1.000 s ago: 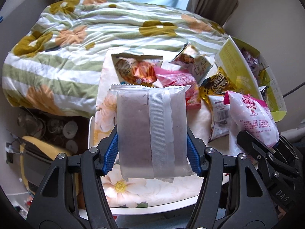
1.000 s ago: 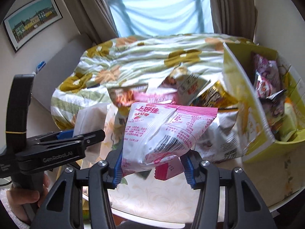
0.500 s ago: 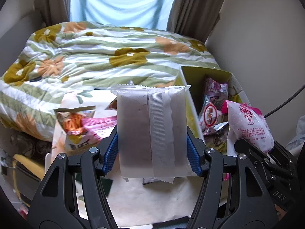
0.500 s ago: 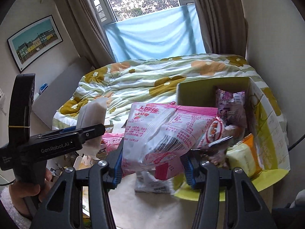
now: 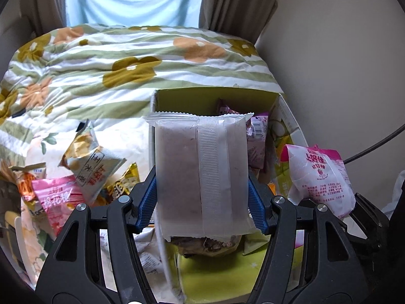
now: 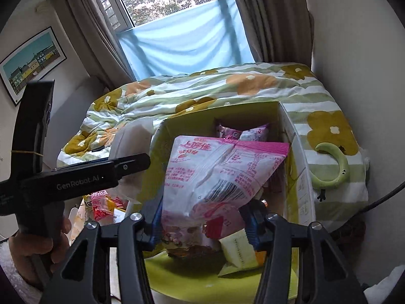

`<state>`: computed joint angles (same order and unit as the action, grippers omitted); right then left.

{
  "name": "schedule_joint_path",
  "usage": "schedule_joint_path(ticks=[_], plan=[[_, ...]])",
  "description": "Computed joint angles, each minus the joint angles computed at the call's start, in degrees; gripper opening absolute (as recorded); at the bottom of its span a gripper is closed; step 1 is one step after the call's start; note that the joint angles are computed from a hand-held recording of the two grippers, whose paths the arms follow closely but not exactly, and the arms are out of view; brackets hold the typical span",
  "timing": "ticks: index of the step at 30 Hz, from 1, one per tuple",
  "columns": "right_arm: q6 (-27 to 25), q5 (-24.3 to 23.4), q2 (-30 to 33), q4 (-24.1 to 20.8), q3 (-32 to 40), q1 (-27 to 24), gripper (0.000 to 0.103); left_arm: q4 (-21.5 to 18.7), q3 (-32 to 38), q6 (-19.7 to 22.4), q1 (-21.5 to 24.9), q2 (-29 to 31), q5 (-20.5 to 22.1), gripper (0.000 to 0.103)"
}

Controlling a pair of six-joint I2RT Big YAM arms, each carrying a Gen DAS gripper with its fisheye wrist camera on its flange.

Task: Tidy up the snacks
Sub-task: 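Carry white pack and pink-white bag into the yellow box, open both grippers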

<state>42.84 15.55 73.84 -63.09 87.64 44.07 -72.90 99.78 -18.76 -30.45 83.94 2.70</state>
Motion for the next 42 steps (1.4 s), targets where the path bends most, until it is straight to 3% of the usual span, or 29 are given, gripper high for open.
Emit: schedule_joint_path(ticks=[7,9,10,11,19,31,34,35,36,42], plan=[[1.01,-3.01,-1.48,1.07,-3.62,-3.51,0.048,-2.33,4.98,0.71,-1.13,7.11,-3.46,0.062],[1.52,-3.72,-1.61,0.99,-4.05,-3.9,0.048,-1.59,4.27,0.79,-1.15,6.96,-4.15,0.079],[1.55,-4.01,-1.6,0.92,-4.16,-4.08,0.048,-1.08,3.51,0.74,-1.05,6.4,-4.16,0.096],[1.5,-4.13,-1.54,0.77,-4.16,-4.13,0.048,-0.09,2.13,0.66,-0.93,5.25,-4.1,0.102],[3.35,-4.26,-1.59,-0.05,-3.85,-3.56,0.048,-0.67,-3.58,3.41,-0.77,-0.82,-3.77,0.102],[-4.03,-9.58,7.61,0.9,4.49,-7.05,0.05,-0.7,-5.19,5.14,1.23,-3.22,-4.87,0.102],[-2.93,-11.95,8.54,2.91,4.02,-7.86,0.07,-0.9,-5.88,4.97,2.17,-3.55,-4.1,0.102],[-2.32,-11.67,8.53,2.97,3.84,-7.76,0.087,-0.83,-6.43,4.95,2.46,-3.91,-3.93,0.102],[-1.88,-10.86,8.11,3.32,3.3,-7.46,0.099,-0.86,-6.9,5.05,2.73,-4.21,-3.78,0.102],[-1.48,-7.44,5.65,2.54,0.94,-5.68,0.101,-0.83,-9.13,4.98,3.51,-5.6,-3.36,0.102]])
